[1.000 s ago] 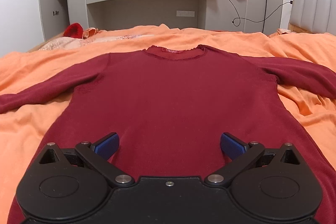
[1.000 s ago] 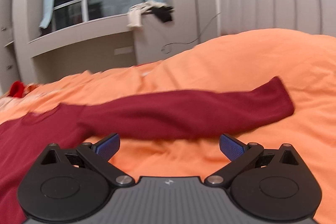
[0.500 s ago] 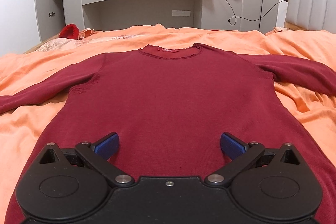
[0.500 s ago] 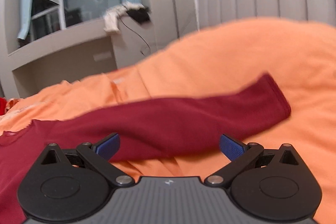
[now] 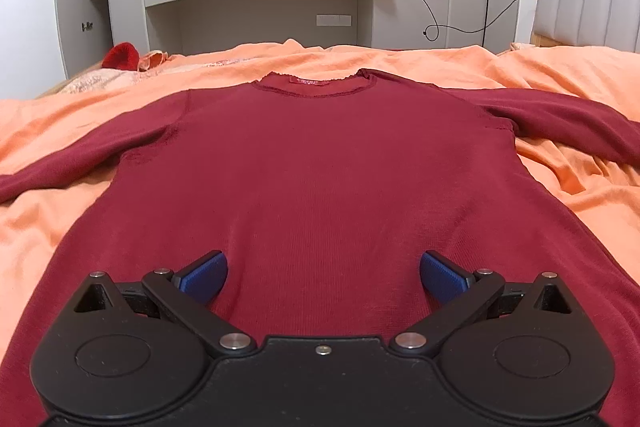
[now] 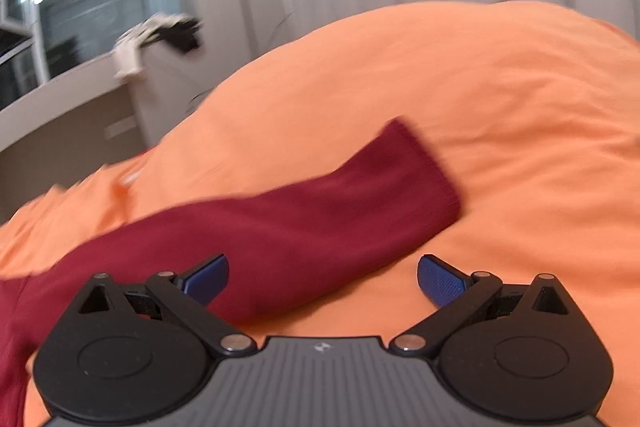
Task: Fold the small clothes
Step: 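Move the right gripper to the sweater's sleeve cuff and close on it, then carry the sleeve cuff with the right gripper across the sweater body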
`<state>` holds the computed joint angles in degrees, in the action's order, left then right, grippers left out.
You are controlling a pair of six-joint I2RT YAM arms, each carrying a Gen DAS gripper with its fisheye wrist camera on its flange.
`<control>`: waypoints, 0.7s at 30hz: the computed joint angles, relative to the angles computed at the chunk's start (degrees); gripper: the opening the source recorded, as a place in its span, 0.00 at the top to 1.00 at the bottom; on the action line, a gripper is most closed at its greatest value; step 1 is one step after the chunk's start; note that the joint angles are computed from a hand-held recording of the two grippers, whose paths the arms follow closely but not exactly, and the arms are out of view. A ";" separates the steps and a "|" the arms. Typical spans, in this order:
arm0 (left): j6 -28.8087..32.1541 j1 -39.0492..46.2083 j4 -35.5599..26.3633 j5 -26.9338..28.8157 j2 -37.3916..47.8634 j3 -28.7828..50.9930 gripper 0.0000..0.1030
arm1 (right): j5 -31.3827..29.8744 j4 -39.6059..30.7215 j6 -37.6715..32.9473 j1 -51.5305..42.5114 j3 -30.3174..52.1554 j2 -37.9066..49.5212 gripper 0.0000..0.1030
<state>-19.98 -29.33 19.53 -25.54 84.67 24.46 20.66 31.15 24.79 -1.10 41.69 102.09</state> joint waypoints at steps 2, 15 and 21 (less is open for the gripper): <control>-0.11 0.02 0.23 0.15 0.05 -0.15 0.00 | 1.87 0.43 -0.06 -0.50 -0.01 0.00 0.05; -0.25 1.24 -0.23 2.56 -1.07 -0.39 0.00 | 0.62 2.09 -1.08 -6.36 5.36 6.05 0.30; -0.16 3.07 -1.48 5.08 -2.38 0.00 0.00 | 1.46 -1.37 -0.95 -6.13 10.80 8.83 0.90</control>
<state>-20.14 -26.26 18.05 -20.46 82.28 24.46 22.12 29.79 23.84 -7.23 52.49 110.92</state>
